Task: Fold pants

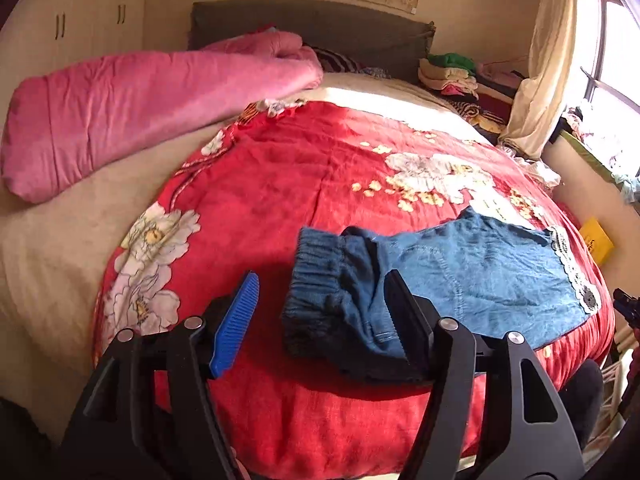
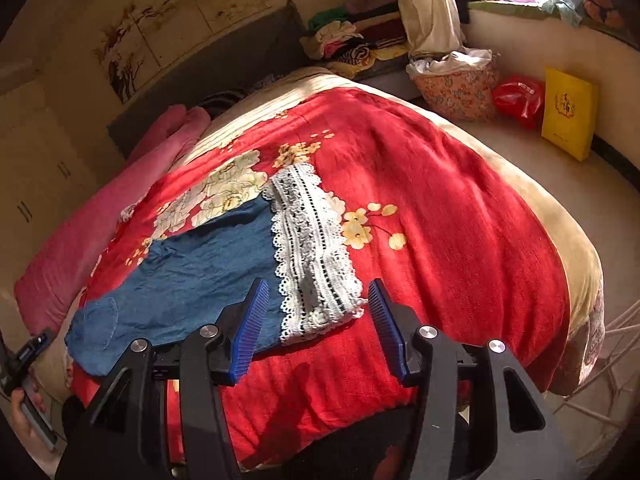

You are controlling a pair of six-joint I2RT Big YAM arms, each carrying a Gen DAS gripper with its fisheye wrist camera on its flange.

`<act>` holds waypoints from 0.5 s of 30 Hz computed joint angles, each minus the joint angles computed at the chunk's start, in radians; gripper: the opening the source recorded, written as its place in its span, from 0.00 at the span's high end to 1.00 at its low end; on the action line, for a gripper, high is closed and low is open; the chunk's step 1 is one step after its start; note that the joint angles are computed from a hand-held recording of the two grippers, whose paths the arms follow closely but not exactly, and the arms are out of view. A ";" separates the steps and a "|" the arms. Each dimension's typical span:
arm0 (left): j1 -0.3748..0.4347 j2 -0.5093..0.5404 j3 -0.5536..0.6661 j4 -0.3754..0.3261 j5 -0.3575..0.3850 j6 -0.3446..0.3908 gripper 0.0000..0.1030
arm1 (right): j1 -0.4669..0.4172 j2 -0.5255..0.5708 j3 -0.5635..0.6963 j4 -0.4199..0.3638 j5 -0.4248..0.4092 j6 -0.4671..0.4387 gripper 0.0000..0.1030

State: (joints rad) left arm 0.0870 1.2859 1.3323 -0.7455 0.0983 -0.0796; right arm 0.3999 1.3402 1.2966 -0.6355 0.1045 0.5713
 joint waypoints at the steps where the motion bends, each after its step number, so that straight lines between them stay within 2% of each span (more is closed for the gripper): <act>1: -0.014 0.003 0.012 -0.002 0.017 0.001 0.39 | 0.012 0.013 0.016 0.002 -0.006 -0.023 0.47; 5: -0.080 0.047 0.053 -0.004 0.077 0.002 0.39 | 0.047 0.099 0.101 -0.002 -0.059 -0.085 0.47; 8: -0.125 0.114 0.088 -0.046 0.116 0.011 0.39 | 0.051 0.166 0.163 -0.022 -0.114 -0.098 0.46; 9: -0.140 0.129 0.087 -0.046 0.105 0.024 0.39 | 0.047 0.185 0.180 -0.032 -0.125 -0.095 0.46; 11: -0.160 0.167 0.089 -0.072 0.032 0.040 0.39 | 0.033 0.211 0.202 -0.055 -0.121 -0.075 0.45; 14: -0.141 0.205 0.086 -0.117 -0.009 0.028 0.39 | 0.002 0.219 0.195 -0.037 -0.130 -0.034 0.37; 15: -0.125 0.209 0.080 -0.118 0.015 0.028 0.39 | -0.007 0.220 0.192 -0.036 -0.125 -0.027 0.37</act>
State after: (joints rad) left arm -0.0382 1.4944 1.4128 -0.8634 0.1130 -0.0520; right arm 0.3927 1.5599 1.4882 -0.6718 -0.0202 0.5444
